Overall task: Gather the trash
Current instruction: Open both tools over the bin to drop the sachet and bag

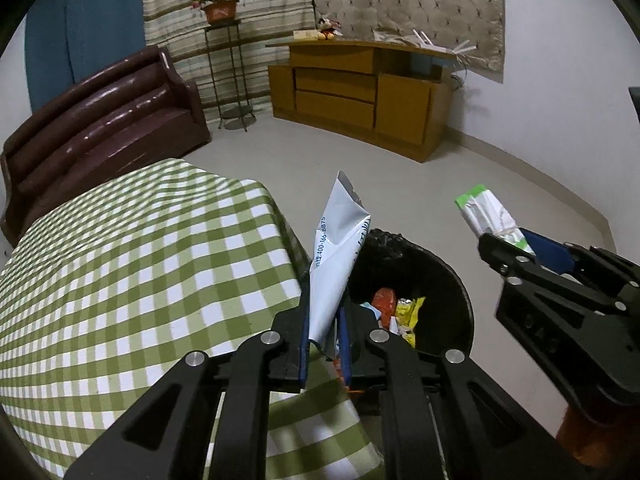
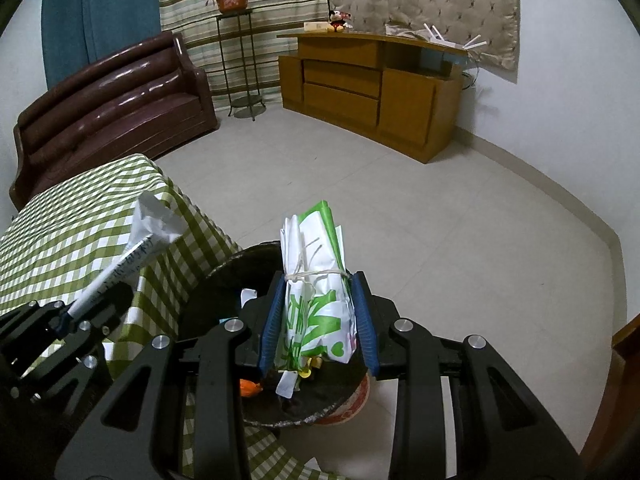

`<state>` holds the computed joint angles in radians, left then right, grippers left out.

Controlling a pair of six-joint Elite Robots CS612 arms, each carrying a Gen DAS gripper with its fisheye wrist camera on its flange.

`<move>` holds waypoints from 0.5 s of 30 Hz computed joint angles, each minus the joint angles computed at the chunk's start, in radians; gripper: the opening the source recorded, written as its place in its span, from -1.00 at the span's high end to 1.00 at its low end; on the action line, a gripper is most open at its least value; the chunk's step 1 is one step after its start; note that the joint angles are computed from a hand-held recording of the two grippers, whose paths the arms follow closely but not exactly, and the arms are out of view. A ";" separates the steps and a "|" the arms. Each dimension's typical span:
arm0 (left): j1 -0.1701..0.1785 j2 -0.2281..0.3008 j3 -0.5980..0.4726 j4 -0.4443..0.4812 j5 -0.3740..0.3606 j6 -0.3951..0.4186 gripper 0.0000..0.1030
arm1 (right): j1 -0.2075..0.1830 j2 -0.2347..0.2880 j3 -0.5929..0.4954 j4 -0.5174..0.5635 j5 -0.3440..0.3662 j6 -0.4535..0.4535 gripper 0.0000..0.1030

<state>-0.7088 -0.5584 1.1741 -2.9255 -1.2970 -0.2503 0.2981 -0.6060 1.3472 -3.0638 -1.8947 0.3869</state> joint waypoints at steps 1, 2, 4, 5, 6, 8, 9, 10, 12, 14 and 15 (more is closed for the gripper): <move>0.001 0.001 -0.002 0.003 -0.010 0.015 0.68 | -0.002 0.001 0.000 -0.003 0.008 0.002 0.36; 0.001 0.003 -0.006 0.009 -0.011 0.017 0.66 | -0.003 0.004 -0.002 -0.002 0.015 0.005 0.34; 0.002 0.004 -0.009 0.017 -0.010 0.011 0.59 | -0.005 0.007 -0.005 0.002 0.018 0.008 0.32; 0.003 0.004 -0.010 0.025 -0.013 0.005 0.55 | -0.006 0.008 -0.006 0.002 0.016 0.010 0.27; 0.004 0.005 -0.012 0.028 -0.014 0.002 0.54 | -0.006 0.008 -0.005 -0.001 0.016 0.010 0.19; 0.003 0.006 -0.015 0.030 -0.013 -0.004 0.43 | -0.007 0.007 -0.004 -0.003 0.016 0.012 0.18; 0.003 0.006 -0.014 0.027 -0.009 -0.005 0.39 | -0.007 0.007 -0.003 -0.004 0.014 0.011 0.18; 0.002 0.006 -0.013 0.025 -0.008 -0.006 0.32 | -0.007 0.007 -0.004 -0.003 0.013 0.011 0.18; 0.002 0.006 -0.013 0.024 -0.007 -0.007 0.30 | -0.008 0.006 -0.002 -0.006 0.012 0.011 0.18; 0.001 0.005 -0.012 0.023 -0.003 -0.009 0.29 | -0.008 0.004 0.001 -0.010 0.008 0.012 0.18; 0.001 0.006 -0.011 0.022 -0.003 -0.010 0.28 | -0.007 0.004 0.001 -0.011 0.006 0.013 0.18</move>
<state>-0.7076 -0.5528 1.1629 -2.9035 -1.3004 -0.2599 0.2915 -0.6023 1.3477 -3.0744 -1.8891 0.4000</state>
